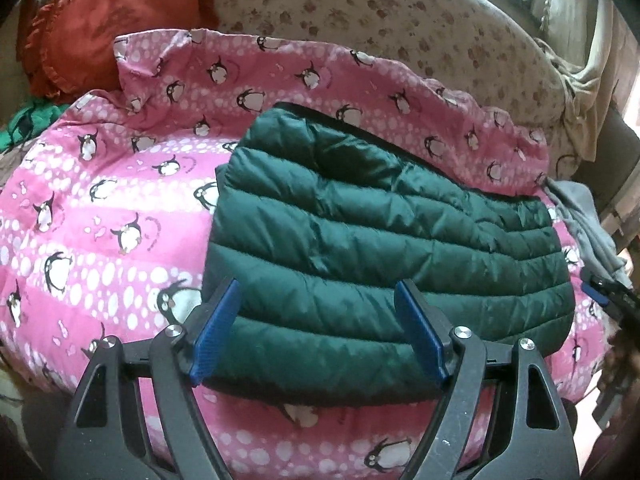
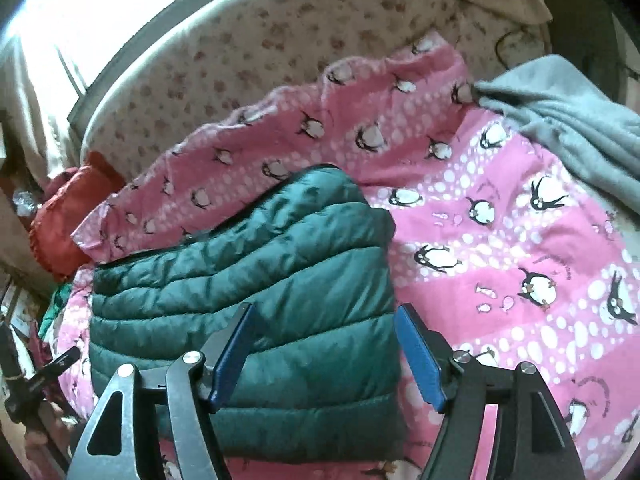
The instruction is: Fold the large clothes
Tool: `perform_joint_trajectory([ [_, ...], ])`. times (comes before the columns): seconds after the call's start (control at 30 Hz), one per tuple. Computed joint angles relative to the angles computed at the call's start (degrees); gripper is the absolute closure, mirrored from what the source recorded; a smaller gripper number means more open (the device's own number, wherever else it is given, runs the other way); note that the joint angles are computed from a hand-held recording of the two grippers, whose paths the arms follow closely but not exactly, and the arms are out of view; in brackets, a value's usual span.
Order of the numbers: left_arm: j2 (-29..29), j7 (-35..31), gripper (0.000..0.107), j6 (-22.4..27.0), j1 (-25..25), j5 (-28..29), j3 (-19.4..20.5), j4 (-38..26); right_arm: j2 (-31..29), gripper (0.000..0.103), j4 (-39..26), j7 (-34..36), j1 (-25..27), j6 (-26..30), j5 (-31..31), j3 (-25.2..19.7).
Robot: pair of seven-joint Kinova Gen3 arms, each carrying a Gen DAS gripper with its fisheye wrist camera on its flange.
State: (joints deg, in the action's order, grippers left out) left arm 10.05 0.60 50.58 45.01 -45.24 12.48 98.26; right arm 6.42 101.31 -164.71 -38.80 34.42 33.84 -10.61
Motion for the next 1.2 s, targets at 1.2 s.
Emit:
perform_joint_trajectory([
  [1.2,8.08,6.5,0.028,11.75,12.04,-8.56,-2.04,-6.88,13.88,0.034,-15.0,-14.99,-24.92,18.13,17.28,2.04],
])
